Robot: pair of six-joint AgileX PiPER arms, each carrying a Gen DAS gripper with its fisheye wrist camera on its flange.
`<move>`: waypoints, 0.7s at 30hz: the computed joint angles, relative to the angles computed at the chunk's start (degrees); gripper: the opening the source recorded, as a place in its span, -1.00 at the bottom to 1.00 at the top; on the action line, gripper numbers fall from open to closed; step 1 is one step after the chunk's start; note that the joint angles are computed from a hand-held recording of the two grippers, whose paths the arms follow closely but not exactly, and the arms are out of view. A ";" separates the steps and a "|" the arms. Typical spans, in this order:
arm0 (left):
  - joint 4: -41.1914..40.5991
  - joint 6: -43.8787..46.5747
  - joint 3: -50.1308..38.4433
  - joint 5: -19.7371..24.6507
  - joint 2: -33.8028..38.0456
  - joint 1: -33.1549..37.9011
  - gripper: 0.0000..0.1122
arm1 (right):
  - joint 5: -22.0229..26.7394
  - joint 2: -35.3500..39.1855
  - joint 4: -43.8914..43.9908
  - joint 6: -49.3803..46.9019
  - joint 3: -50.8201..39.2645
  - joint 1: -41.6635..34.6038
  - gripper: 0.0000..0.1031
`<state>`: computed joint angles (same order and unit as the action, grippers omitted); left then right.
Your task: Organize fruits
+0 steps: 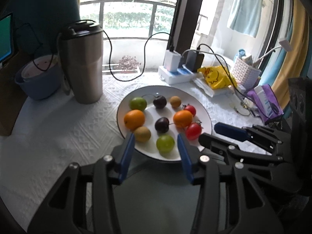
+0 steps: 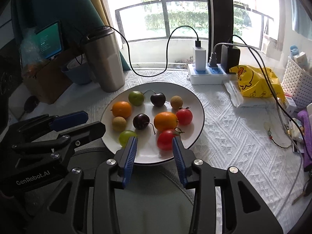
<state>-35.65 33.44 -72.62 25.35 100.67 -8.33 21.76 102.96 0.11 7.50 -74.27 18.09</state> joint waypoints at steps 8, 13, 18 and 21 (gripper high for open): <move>-2.46 2.30 5.54 -0.94 -6.69 0.84 -0.13 | 0.55 -5.05 -8.81 9.43 2.71 2.88 -0.22; -4.51 4.60 9.28 -1.38 -11.47 1.37 -0.11 | 1.12 -8.60 -15.29 16.12 4.82 4.93 -0.22; -8.08 8.07 12.44 -1.25 -15.95 2.62 0.20 | 2.16 -12.30 -21.66 22.60 6.78 7.18 -0.22; -9.16 9.07 14.54 -1.48 -19.12 3.13 0.22 | 2.86 -14.42 -25.46 26.40 7.97 8.63 -0.22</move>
<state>-44.81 42.51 -58.08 23.88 81.55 -5.20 24.62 88.54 -25.35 33.90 -66.30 26.72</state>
